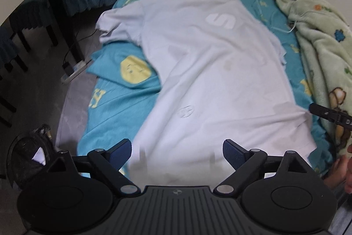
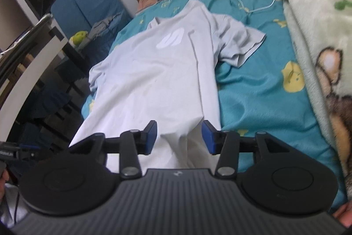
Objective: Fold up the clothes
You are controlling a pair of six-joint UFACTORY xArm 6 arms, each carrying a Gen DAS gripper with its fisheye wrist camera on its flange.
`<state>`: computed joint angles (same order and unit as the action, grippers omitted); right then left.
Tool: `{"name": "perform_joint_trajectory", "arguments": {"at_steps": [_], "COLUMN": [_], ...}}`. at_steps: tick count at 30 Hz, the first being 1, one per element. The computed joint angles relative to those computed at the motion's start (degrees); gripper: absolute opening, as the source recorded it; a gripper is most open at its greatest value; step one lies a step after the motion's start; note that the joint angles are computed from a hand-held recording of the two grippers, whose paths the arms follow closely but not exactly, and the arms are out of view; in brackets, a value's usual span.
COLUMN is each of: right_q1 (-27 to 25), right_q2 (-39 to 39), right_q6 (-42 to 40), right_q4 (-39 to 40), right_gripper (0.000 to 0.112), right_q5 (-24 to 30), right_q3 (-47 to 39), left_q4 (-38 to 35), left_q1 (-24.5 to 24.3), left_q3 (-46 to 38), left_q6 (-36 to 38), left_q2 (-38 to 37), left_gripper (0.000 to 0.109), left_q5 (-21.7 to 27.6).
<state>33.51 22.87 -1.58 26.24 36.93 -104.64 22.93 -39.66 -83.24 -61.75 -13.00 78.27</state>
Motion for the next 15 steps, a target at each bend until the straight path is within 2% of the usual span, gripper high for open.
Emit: {"name": "perform_joint_trajectory", "arguments": {"at_steps": [4, 11, 14, 15], "right_q1": [-0.27, -0.22, -0.25, -0.33], "right_q2": [-0.10, -0.21, 0.37, 0.71], "right_q6": [1.09, 1.61, 2.83, 3.12], "right_q4": [0.38, -0.27, -2.44, -3.04], "right_gripper": [0.049, 0.049, 0.049, 0.052], "right_q5": [-0.72, -2.45, -3.93, -4.48], "right_q3": [0.48, 0.90, 0.25, -0.18], "left_q4": [6.95, 12.45, 13.43, 14.37], "left_q1": [-3.04, -3.14, -2.75, -2.76], "left_q3": [-2.14, -4.02, -6.73, -7.73], "left_q6": [-1.22, -6.70, -4.81, -3.82], "left_q2": [3.40, 8.96, 11.91, 12.77], "left_gripper": [0.099, 0.100, 0.100, 0.100], "left_q5": [-3.34, -12.14, -12.98, -13.11]}}
